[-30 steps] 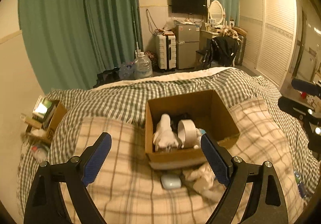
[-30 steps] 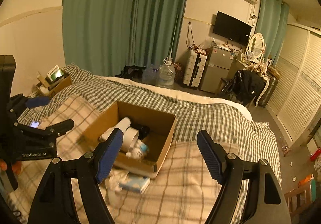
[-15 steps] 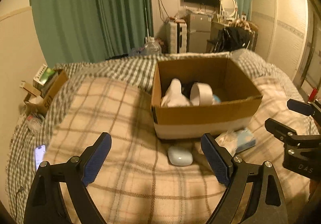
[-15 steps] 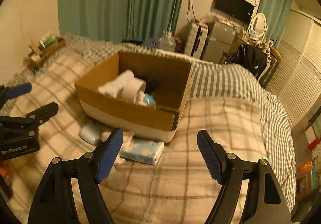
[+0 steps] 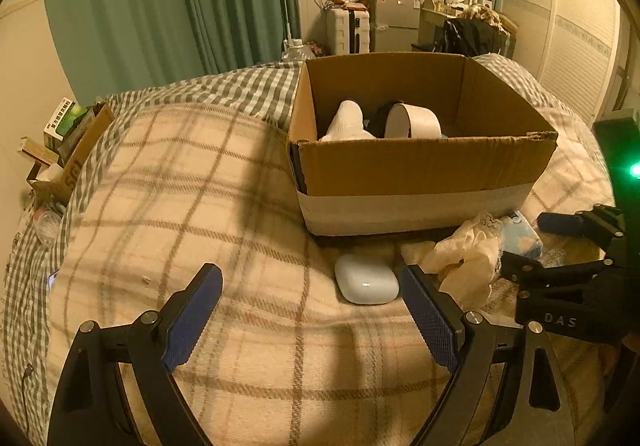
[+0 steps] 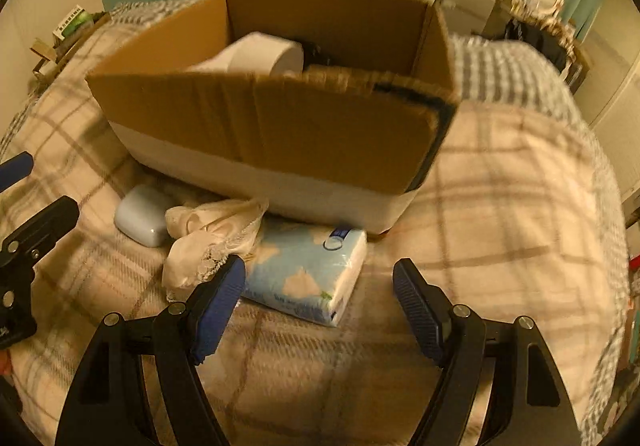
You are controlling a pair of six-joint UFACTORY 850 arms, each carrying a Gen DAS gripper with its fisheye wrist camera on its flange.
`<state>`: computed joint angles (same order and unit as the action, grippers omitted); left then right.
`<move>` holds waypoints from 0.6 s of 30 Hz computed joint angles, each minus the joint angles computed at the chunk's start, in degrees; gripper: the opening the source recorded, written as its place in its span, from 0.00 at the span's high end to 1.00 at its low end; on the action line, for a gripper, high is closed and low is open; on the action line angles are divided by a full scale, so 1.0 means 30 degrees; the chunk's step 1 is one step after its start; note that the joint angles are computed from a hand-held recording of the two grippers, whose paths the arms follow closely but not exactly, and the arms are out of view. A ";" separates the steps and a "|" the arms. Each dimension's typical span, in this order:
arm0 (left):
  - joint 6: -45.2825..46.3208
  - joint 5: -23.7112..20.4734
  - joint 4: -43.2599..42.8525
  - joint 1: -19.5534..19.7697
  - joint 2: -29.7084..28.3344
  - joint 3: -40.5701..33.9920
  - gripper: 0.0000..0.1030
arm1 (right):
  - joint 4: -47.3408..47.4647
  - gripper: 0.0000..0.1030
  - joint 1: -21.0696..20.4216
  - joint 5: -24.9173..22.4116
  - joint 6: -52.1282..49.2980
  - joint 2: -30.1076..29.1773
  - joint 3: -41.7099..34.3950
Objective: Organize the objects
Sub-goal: 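Grasp the crumpled tissue with the left gripper while the right grasps the blue tissue pack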
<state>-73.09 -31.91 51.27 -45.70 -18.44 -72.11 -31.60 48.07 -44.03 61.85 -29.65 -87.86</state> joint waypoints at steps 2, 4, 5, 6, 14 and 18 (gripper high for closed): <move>0.0062 -0.0125 -0.0070 -0.0034 -0.0046 -0.0052 0.10 | 0.0232 0.49 -0.0035 0.0512 -0.0237 0.0200 0.0290; 0.0050 -0.0326 -0.0020 -0.0136 -0.0062 -0.0091 0.10 | -0.0333 0.57 0.0180 0.0311 0.0231 0.0259 0.0440; 0.0068 -0.0376 -0.0012 -0.0180 -0.0064 -0.0109 0.10 | -0.0569 0.59 0.0269 0.0225 0.0435 0.0324 0.0522; 0.0125 -0.0475 -0.0033 -0.0272 -0.0067 -0.0146 0.10 | -0.0826 0.66 0.0336 0.0191 0.0699 0.0404 0.0620; 0.1808 -0.0541 -0.1539 -0.0838 -0.0617 -0.0972 0.10 | -0.3143 0.79 0.0853 0.0753 0.3457 0.1922 0.2185; 0.3758 -0.0165 -0.3168 -0.1126 -0.1454 -0.2011 0.10 | -0.4941 0.81 0.1268 -0.0121 0.4879 0.2487 0.2274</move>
<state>-61.81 -32.41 41.77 -49.08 -22.80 -78.14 -46.42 51.88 -44.39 76.48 -22.19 -81.04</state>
